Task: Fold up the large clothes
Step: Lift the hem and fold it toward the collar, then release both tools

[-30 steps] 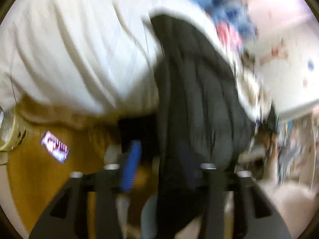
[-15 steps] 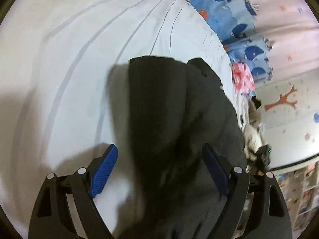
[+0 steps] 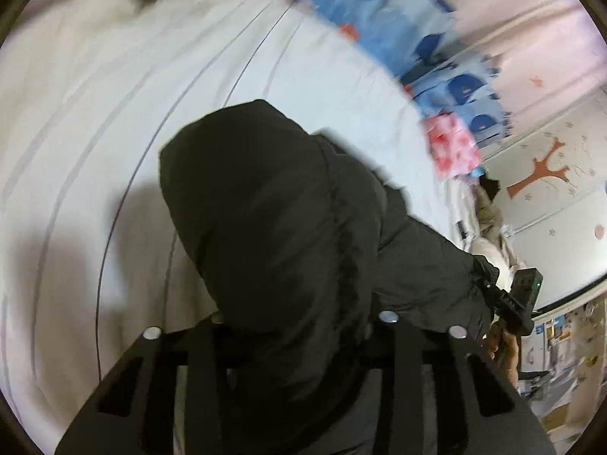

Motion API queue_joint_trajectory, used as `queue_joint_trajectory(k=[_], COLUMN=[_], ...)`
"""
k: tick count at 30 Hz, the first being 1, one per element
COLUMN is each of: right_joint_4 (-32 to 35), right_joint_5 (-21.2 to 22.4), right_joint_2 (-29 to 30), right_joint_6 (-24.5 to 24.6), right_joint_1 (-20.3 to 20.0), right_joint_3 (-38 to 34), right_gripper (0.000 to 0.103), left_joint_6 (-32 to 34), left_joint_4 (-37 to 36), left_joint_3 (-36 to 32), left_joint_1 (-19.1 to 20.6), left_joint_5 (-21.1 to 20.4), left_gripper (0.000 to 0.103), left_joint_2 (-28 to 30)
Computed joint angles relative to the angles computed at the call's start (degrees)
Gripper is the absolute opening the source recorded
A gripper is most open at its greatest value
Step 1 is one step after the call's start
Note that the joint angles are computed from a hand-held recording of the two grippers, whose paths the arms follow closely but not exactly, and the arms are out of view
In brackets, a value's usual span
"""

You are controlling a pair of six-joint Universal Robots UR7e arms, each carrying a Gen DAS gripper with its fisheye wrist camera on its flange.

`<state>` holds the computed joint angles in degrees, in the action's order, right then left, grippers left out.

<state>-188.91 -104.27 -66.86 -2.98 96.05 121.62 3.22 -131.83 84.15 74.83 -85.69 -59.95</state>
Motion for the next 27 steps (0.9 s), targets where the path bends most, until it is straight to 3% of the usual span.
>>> queue_joint_trajectory(k=[3, 6, 8, 9, 10, 12, 14, 16, 19, 22, 24, 27], right_joint_4=[-3.29, -2.97, 1.13, 3.99, 6.19, 7.43, 2.93, -0.48, -10.42, -16.53, -14.24, -1.36], right_joint_5=[-2.51, -4.97, -7.19, -9.02, -9.57, -6.44, -3.07, -8.57, -15.94, -12.57, -10.08, -16.42], right_joint_2=[-1.14, -0.44, 1.23, 2.38, 2.99, 2.77, 1.00, -0.13, 0.83, 2.46, 4.47, 9.43], right_joint_6=[-2.17, -3.34, -2.06, -0.71, 0.59, 4.03, 5.53, 5.41, 1.38, -4.43, -6.53, -4.41], right_joint_1=[2.55, 2.11, -0.01, -1.41, -2.51, -6.17, -7.73, -5.20, 0.47, 3.60, 4.59, 3.76], right_joint_3=[-0.57, -2.03, -3.41, -4.05, -4.43, -2.66, 0.69, 2.28, 3.01, 1.41, -1.10, -6.79], right_gripper=[0.020, 0.020, 0.022, 0.031, 0.050, 0.067, 0.068, 0.069, 0.069, 0.071, 0.074, 0.074], left_joint_6=[3.07, 3.96, 4.26, 4.20, 2.97, 1.04, 0.61, 1.93, 3.53, 3.40, 3.93, 6.45], left_joint_4=[-6.67, -7.24, -2.95, 0.06, 3.63, 4.77, 5.50, 3.35, -1.45, -3.83, -3.73, -4.45], left_joint_3=[2.02, 0.49, -2.39, -3.84, -5.52, -6.19, -6.01, -4.10, -1.59, -1.50, -1.66, -1.16], left_joint_1=[-2.72, -3.60, -3.86, -3.61, -2.83, -1.67, -1.64, -2.50, -3.14, -2.98, -3.13, -3.65], left_joint_5=[0.83, 4.13, 11.53, 14.82, 16.87, 15.15, 14.93, 16.86, 15.07, 12.69, 13.36, 19.43], left_gripper=[0.032, 0.033, 0.043, 0.062, 0.071, 0.074, 0.074, 0.074, 0.076, 0.083, 0.084, 0.088], left_joint_2=[-0.95, 1.77, 6.00, 7.92, 10.03, 10.38, 9.03, 6.74, 3.51, 3.47, 4.63, 7.57])
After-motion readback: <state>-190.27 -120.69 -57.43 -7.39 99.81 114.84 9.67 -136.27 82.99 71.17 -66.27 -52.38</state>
